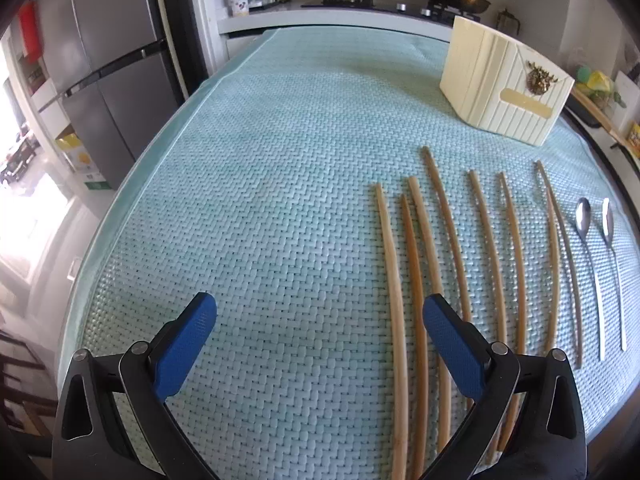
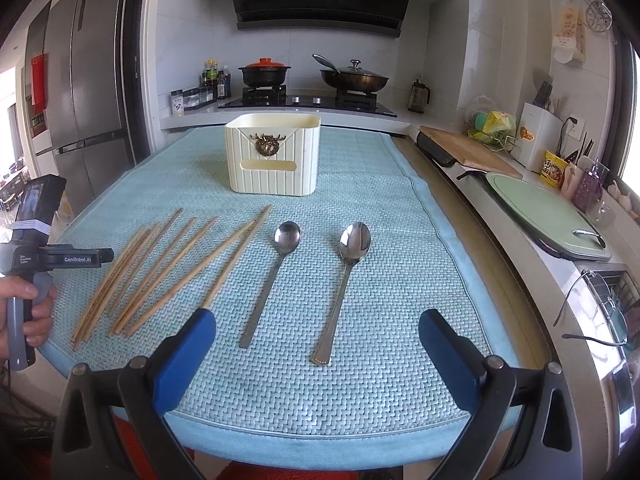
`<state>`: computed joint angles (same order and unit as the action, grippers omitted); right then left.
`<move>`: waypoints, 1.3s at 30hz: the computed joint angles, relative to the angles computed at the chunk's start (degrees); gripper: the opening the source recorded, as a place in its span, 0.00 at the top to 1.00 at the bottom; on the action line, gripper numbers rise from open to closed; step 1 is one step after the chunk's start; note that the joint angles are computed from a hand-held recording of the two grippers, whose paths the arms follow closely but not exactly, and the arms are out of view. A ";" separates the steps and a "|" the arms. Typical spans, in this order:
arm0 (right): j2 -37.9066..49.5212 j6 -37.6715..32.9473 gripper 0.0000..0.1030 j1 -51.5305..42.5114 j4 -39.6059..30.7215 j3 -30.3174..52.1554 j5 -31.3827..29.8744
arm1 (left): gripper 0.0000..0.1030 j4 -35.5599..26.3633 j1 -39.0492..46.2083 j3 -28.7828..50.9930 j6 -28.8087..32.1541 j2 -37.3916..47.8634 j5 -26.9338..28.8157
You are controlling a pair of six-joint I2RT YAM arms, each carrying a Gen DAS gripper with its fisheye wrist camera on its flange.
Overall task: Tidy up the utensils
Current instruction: 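Lower the left tool toward a wooden chopstick while the right tool approaches a metal spoon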
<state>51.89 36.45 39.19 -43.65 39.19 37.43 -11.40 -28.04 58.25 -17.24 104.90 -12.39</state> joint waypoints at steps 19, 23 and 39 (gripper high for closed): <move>19.19 -23.47 0.00 -35.55 20.06 -0.05 -29.77 | 0.00 -5.04 5.07 13.92 5.78 11.38 5.93; 30.46 -24.94 0.00 -38.99 23.93 5.10 -30.79 | 0.00 -6.74 5.91 16.86 7.39 13.18 6.86; 46.41 -20.06 0.10 -36.94 28.66 14.17 -25.83 | 0.00 -6.05 5.40 17.66 8.19 14.13 7.47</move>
